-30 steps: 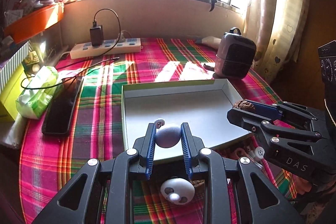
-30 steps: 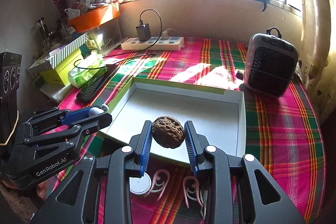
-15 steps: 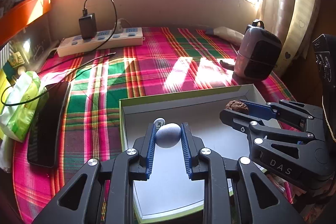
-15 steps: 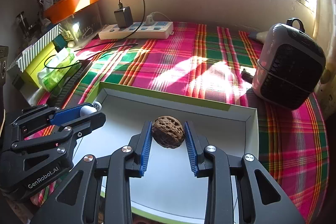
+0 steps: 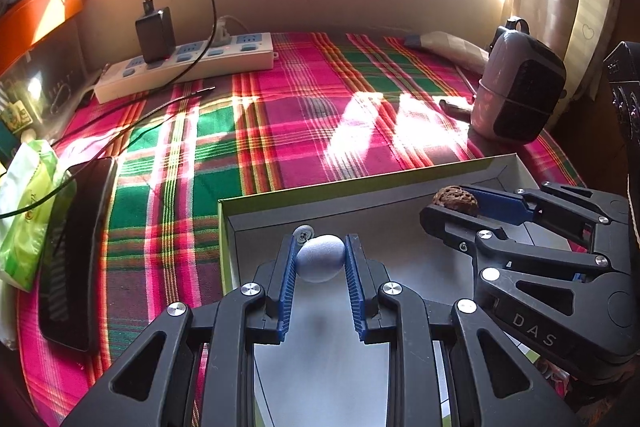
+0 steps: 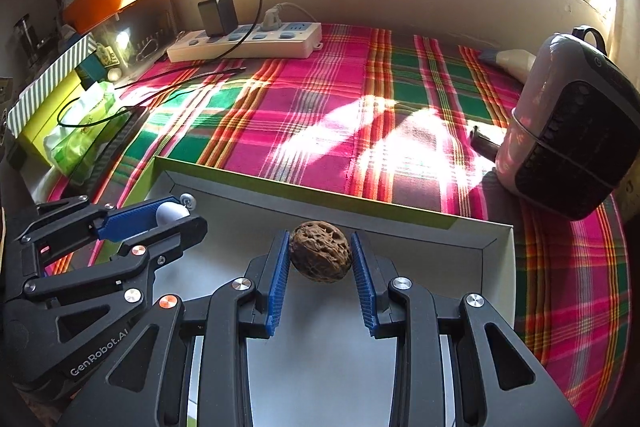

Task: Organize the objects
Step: 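Carry the white egg into the box lid while the right tool carries the walnut there, then open the right tool releasing the walnut while the left tool releases the egg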

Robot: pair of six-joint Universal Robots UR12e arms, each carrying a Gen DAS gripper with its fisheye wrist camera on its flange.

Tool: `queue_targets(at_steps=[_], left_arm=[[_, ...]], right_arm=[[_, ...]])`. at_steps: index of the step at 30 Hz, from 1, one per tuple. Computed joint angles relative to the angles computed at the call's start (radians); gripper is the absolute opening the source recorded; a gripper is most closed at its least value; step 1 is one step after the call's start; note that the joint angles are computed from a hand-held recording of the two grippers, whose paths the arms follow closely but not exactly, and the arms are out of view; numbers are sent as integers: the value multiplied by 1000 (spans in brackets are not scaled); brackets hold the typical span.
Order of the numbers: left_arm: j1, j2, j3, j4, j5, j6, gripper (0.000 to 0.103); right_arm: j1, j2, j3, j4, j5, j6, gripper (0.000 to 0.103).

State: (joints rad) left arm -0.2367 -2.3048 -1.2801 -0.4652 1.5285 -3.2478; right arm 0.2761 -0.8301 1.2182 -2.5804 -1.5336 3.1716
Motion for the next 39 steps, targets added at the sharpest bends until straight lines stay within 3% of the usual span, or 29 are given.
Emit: queue_targets(at_steps=[27, 30, 33, 39], left_arm=[[-4, -8, 11, -23, 22, 12, 23], [-3, -8, 10, -22, 12, 10, 27], [-4, -5, 5, -19, 17, 14, 29], [-9, 8, -13, -3, 51, 11, 34]], right_arm=[[-2, 12, -15, 41, 3, 31, 33], [-4, 10, -14, 44, 12, 34, 33], [-3, 7, -8, 34, 7, 39, 45], [-4, -8, 16, 10, -2, 43, 47]])
